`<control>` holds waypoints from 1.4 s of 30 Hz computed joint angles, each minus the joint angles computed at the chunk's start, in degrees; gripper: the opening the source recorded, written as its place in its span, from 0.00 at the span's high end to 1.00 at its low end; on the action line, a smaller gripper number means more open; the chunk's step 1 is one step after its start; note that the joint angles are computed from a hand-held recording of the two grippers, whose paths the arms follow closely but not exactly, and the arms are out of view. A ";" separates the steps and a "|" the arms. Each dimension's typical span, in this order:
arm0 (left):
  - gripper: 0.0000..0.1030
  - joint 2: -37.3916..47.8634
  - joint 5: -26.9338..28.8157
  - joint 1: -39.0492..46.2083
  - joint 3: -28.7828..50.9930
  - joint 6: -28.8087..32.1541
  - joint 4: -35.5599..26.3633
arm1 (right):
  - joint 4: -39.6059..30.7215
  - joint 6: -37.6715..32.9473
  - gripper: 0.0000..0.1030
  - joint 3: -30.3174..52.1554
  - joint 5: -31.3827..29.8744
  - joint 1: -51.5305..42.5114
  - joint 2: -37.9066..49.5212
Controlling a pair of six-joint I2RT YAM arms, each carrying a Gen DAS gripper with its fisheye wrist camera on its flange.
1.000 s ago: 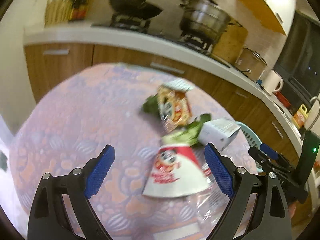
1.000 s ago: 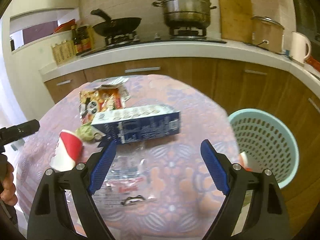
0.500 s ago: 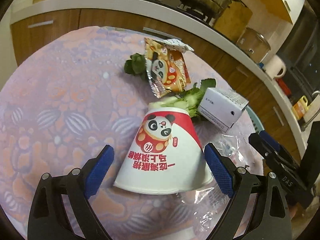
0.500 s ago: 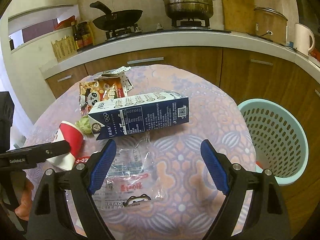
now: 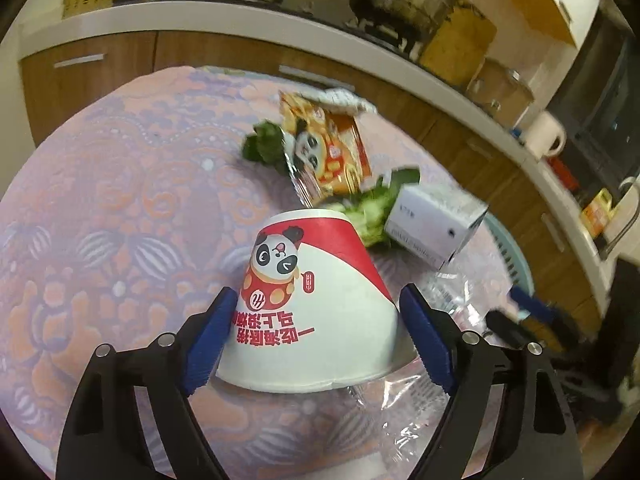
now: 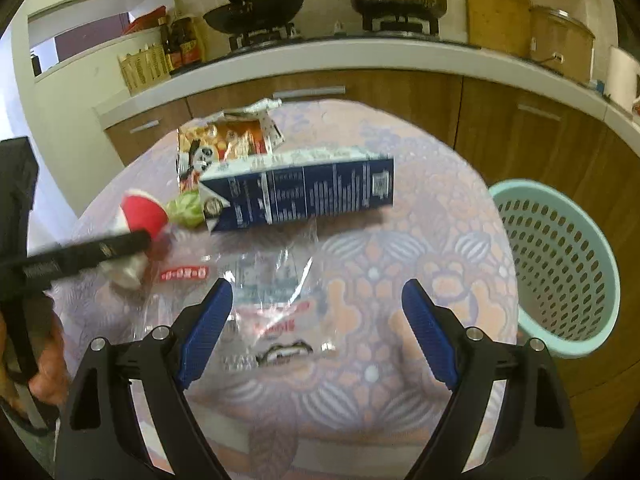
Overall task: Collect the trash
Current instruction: 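Grasp the white-red paper cup with the left tool while the right tool approaches the plastic wrap, then grasp the clear plastic wrap with the right tool while the left tool carries the cup toward the wastebasket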
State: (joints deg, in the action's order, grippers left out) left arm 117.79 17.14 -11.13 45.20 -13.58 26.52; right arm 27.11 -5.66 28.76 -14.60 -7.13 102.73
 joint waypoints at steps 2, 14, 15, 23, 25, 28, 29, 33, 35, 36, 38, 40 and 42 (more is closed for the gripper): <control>0.23 -1.04 0.63 0.95 -0.81 0.34 0.59 | -1.91 0.15 0.20 1.22 0.19 -0.07 1.45; 0.22 -1.83 4.32 3.32 -3.01 1.30 3.20 | -3.97 -0.21 0.48 5.03 7.09 6.51 5.69; 0.22 -1.83 4.26 3.22 -3.27 1.24 3.58 | -3.33 -1.11 0.65 4.38 7.40 7.14 5.36; 0.22 -4.91 3.60 2.85 -5.99 0.81 5.78 | 5.11 -3.20 0.98 -3.61 5.17 6.54 0.60; 0.22 -6.32 3.89 2.73 -6.81 0.75 6.26 | 4.86 -4.15 0.98 -4.51 3.97 6.56 -1.05; 0.22 -8.56 3.62 2.27 -7.96 0.78 6.60 | 4.41 -5.03 0.98 -6.44 2.28 6.67 -4.83; 0.22 -9.28 3.53 2.19 -8.37 0.77 6.78 | 4.23 -5.16 0.98 -7.08 2.12 7.02 -6.35; 0.22 -12.35 3.46 2.18 -9.54 0.58 6.63 | 3.21 -5.39 0.98 -9.58 -0.32 7.29 -13.49; 0.22 -13.71 3.44 2.07 -9.88 0.50 6.42 | 2.78 -5.23 0.98 -10.34 -0.53 7.42 -16.28; 0.22 -14.29 3.37 1.92 -10.04 0.45 6.35 | 2.12 -5.18 0.98 -10.71 -0.68 7.27 -18.36; 0.22 -15.61 3.37 1.44 -9.91 0.71 5.61 | 1.49 -4.92 0.98 -11.31 -0.82 6.83 -21.34; 0.22 -16.48 3.00 0.48 -9.22 1.01 4.61 | 0.23 -4.84 0.98 -11.56 -1.75 5.54 -24.43; 0.22 -17.08 2.24 -0.90 -8.24 1.50 3.55 | -1.22 -4.85 0.98 -11.64 -3.33 3.45 -27.54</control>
